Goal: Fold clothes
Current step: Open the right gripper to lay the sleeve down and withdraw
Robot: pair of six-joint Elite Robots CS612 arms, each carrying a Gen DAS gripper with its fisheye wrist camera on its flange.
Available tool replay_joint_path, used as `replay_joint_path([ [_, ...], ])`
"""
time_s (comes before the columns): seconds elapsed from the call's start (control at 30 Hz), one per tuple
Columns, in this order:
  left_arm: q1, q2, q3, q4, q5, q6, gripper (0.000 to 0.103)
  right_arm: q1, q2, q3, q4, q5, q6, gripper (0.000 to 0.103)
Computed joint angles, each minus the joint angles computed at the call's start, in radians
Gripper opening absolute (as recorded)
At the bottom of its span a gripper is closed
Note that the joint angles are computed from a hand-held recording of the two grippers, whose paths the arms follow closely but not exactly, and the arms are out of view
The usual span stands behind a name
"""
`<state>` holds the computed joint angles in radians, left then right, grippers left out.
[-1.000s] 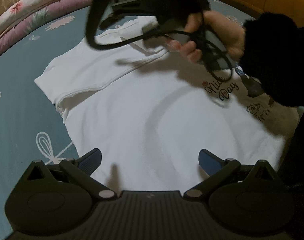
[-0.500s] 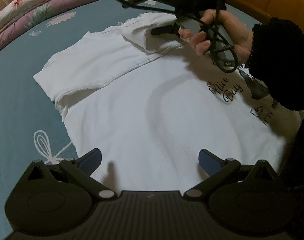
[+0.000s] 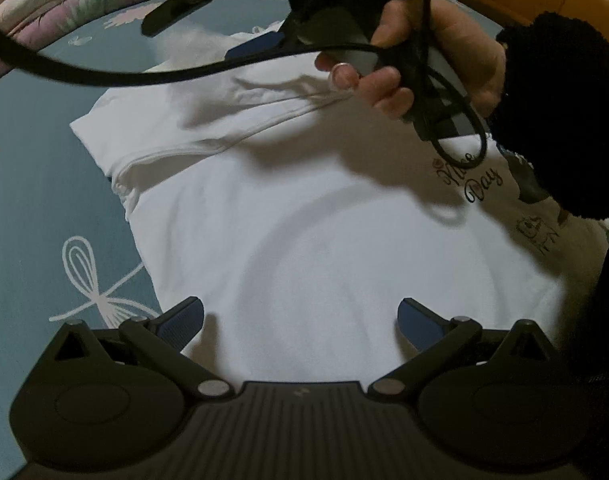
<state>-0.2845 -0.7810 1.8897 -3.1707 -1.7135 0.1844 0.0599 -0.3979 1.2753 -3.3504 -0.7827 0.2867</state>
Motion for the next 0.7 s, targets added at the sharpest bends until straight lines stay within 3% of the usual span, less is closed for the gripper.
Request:
replay_joint_path([
  [0.23, 0.006, 0.012, -0.015, 0.015, -0.003, 0.005, 0.102, -0.029, -0.015, 0.03, -0.072, -0.017, 0.081, 0.103],
  [0.47, 0.015, 0.025, -0.03, 0.009, -0.018, -0.007, 0.102, -0.088, -0.087, 0.141, -0.178, -0.146, 0.1, 0.103],
  [0.6, 0.021, 0.033, -0.04, -0.005, -0.023, -0.027, 0.102, -0.095, -0.154, 0.225, -0.096, -0.286, -0.104, 0.102],
  [0.7, 0.026, 0.034, -0.043, -0.017, -0.017, -0.052, 0.102, -0.07, -0.182, 0.249, -0.03, -0.353, -0.298, 0.083],
])
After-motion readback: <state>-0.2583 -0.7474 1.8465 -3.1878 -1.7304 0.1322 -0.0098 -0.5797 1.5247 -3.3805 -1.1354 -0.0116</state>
